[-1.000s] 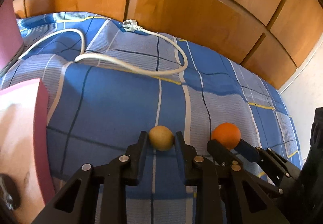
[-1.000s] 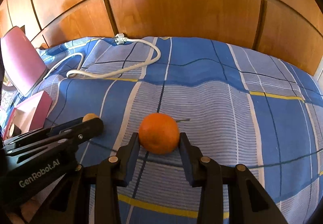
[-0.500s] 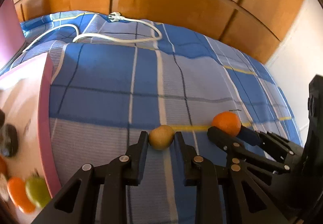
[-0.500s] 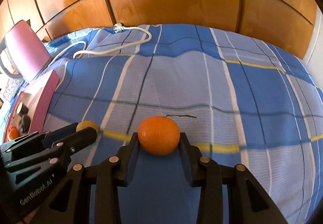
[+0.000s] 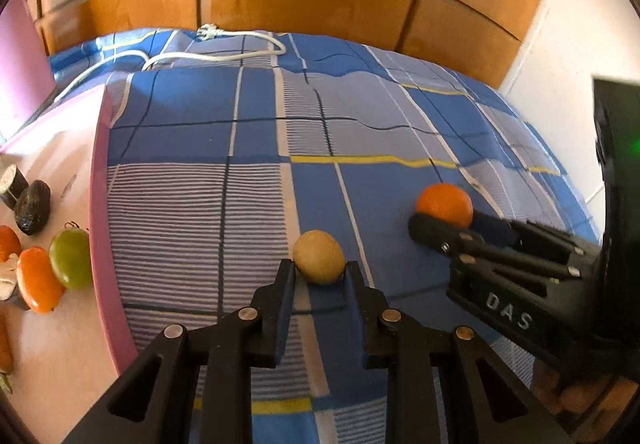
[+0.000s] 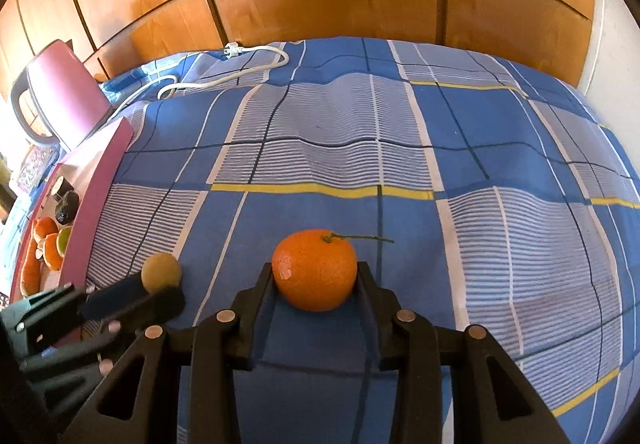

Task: Organize fruits
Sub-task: 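Grasp the small potato with the left gripper while the right gripper grasps the orange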

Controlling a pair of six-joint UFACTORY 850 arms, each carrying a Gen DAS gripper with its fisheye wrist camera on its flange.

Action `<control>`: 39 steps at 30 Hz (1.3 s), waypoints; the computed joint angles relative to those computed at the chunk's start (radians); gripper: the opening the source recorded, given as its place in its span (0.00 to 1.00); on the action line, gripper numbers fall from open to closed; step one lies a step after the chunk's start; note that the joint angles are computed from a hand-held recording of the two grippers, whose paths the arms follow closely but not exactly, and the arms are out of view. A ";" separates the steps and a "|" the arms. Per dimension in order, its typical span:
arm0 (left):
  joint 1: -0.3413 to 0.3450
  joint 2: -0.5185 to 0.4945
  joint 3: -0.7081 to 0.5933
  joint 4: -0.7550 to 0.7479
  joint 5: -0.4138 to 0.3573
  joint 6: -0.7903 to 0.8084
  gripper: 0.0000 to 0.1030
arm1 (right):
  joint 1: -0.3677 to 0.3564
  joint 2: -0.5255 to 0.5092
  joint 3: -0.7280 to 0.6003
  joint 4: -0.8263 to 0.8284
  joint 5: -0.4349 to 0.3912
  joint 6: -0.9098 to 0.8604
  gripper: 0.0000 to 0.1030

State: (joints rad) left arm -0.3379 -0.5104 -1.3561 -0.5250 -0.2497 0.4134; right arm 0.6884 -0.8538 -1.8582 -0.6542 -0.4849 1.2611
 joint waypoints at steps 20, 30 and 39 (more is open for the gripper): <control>-0.005 0.008 0.022 -0.021 0.038 0.037 0.24 | 0.028 0.001 0.037 -0.272 -0.013 0.243 0.38; -0.008 0.013 0.034 -0.043 0.058 0.063 0.24 | 0.032 0.002 0.045 -0.312 -0.016 0.278 0.38; -0.008 0.014 0.035 -0.041 0.060 0.065 0.24 | 0.032 0.006 0.054 -0.332 -0.011 0.298 0.38</control>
